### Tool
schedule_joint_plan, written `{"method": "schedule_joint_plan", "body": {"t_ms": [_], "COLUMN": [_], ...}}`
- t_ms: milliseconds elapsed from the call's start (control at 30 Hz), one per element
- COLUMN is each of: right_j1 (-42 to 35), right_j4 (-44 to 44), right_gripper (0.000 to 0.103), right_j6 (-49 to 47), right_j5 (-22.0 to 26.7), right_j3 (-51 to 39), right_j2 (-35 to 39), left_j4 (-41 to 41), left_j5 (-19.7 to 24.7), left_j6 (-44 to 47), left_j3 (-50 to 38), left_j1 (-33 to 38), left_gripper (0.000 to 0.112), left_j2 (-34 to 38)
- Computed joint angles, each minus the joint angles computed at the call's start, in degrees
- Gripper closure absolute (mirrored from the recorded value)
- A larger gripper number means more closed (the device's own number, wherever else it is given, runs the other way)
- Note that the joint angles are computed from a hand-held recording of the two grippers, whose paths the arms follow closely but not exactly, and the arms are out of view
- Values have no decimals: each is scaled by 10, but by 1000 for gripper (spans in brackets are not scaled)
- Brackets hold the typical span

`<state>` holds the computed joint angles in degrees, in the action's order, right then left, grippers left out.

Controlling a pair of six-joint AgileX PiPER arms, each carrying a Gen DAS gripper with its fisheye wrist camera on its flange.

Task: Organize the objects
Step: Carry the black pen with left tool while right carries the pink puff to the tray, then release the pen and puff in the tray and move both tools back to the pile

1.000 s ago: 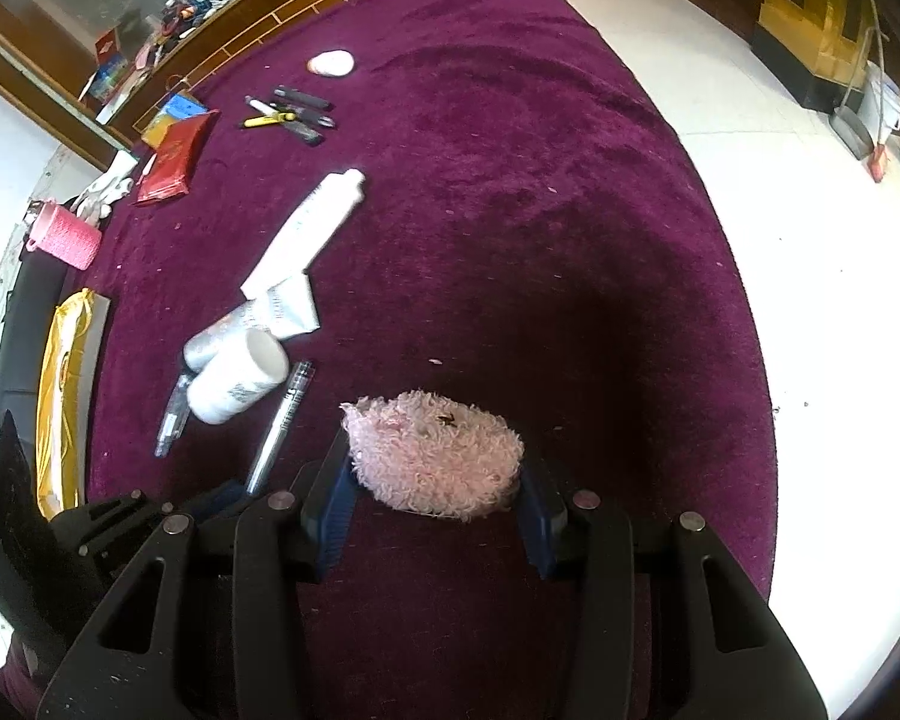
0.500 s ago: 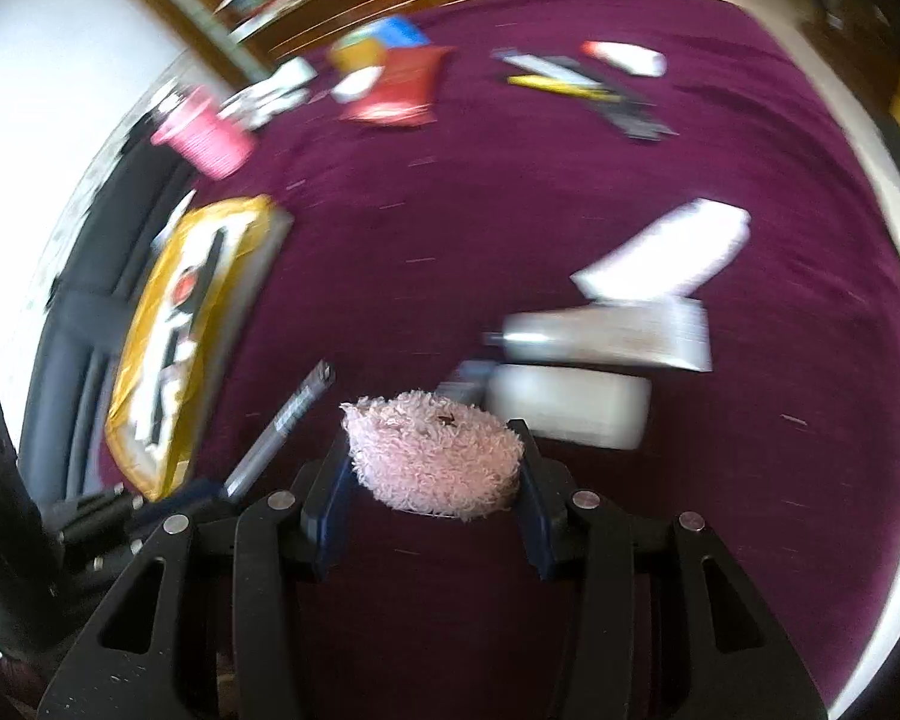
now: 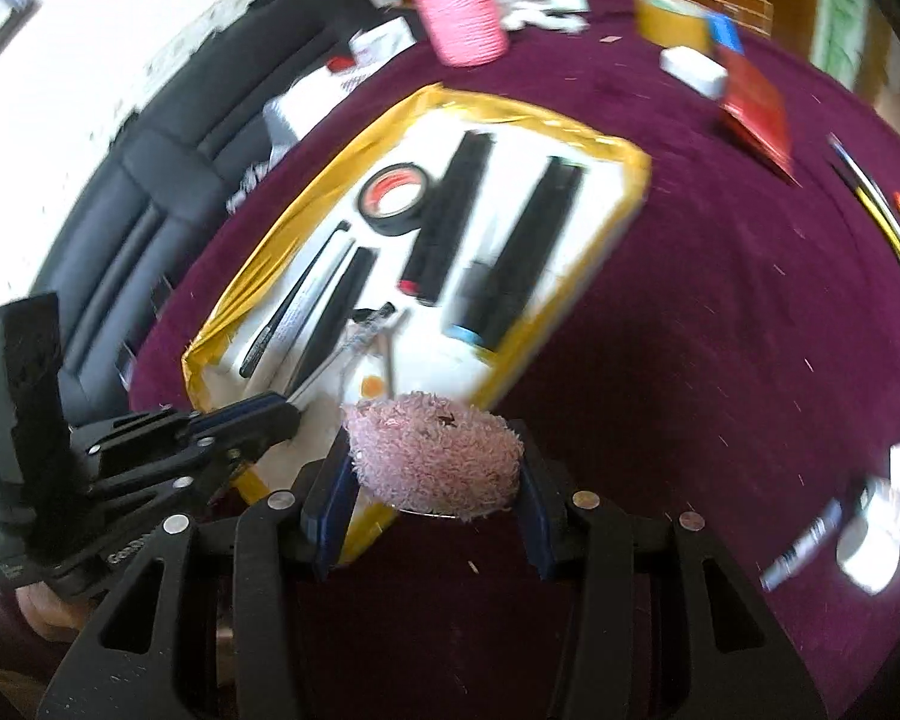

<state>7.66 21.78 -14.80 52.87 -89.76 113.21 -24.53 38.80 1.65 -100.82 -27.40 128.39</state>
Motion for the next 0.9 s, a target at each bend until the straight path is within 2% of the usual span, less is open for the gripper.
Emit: {"method": "schedule_joint_plan", "body": {"t_ms": [67,100,300,400,433,567,733,900], "right_j1": [26,37,69,79,83,95,95,89], "right_j4": [-37,-56,-123,-142,-149,-187,-188,-167], "right_gripper": [57,57,58,58,58,57,54,53], "right_j6": [23,31,72,87,92,122,142,148], "right_j5": [11,0,27,32,32,42,57,35], "right_j3": [-36,-39,-98,-110,-113,-136,-154,-121], "right_j2": [29,31,77,88,90,105,113,76], "left_j4": [28,33,-15,-38,-44,-63,-98,-128], "left_j5": [4,8,44,56,56,55,58,70], "left_j6": [-10,-15,33,60,68,90,108,118], "left_j3": [-13,-20,-43,-36,-34,-19,-3,-17], "left_j1": [-2,0,17,23,25,39,64,79], "left_gripper": [104,104,100,87,79,70,64,64], "left_j2": [7,13,30,21,16,-6,-26,-21]}}
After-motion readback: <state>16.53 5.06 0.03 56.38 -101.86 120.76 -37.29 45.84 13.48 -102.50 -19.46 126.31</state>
